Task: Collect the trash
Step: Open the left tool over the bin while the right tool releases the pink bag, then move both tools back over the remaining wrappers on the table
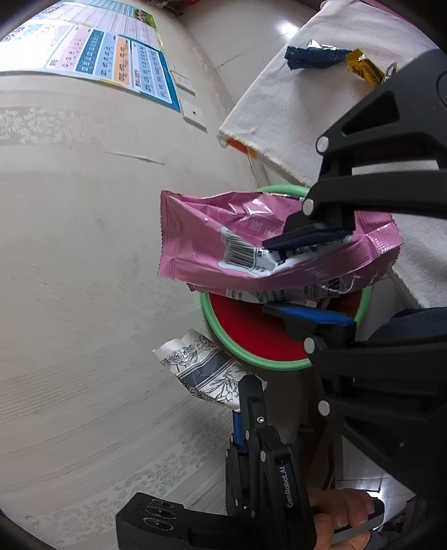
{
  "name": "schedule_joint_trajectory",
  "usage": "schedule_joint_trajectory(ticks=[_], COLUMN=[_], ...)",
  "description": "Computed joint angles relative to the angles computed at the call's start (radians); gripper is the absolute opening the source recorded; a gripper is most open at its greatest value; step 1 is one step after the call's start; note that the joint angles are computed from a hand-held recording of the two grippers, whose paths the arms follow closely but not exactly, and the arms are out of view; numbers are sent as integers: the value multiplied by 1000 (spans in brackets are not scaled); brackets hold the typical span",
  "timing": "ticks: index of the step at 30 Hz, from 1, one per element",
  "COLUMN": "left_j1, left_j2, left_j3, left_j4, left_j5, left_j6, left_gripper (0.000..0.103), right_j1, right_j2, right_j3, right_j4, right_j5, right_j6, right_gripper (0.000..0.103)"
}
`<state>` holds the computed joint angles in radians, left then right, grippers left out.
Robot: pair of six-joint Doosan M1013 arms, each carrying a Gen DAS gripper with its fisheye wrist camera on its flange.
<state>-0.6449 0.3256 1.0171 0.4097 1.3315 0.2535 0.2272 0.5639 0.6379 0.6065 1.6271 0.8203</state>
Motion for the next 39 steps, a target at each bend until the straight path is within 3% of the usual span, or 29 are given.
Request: schedule_joint_trajectory(ticks=[19, 20, 21, 22, 23, 27, 31, 39], left_j1=[28, 27, 23, 17, 13, 6, 0, -31], left_j2=[-15, -15, -24, -29, -32, -44, -36, 7], left_j3=[28, 28, 40, 48, 50, 61, 43, -26], left_j4=[-1, 4, 13, 34, 54, 77, 80, 82], left_j5=[-70, -71, -70, -67, -61, -46, -28, -7], left_j6=[-15, -22, -40, -67, -88, -141, -129, -91], left_gripper=[13, 20, 48, 69, 74, 84, 93, 95], right_j1=[22, 23, 24, 24, 21, 16, -1, -61], right_j2=[9, 7, 7, 4, -3, -15, -31, -61], right_j3=[11, 13, 15, 20, 33, 61, 87, 118], right_j4=[-46, -47, -52, -61, -61, -83, -86, -79], right_j5=[-8, -10, -11, -15, -24, -24, -25, -45], right_j6=[-1, -5, -3, 5, 7, 5, 6, 5], right_gripper=[32, 47, 61, 84, 88, 97, 98, 98])
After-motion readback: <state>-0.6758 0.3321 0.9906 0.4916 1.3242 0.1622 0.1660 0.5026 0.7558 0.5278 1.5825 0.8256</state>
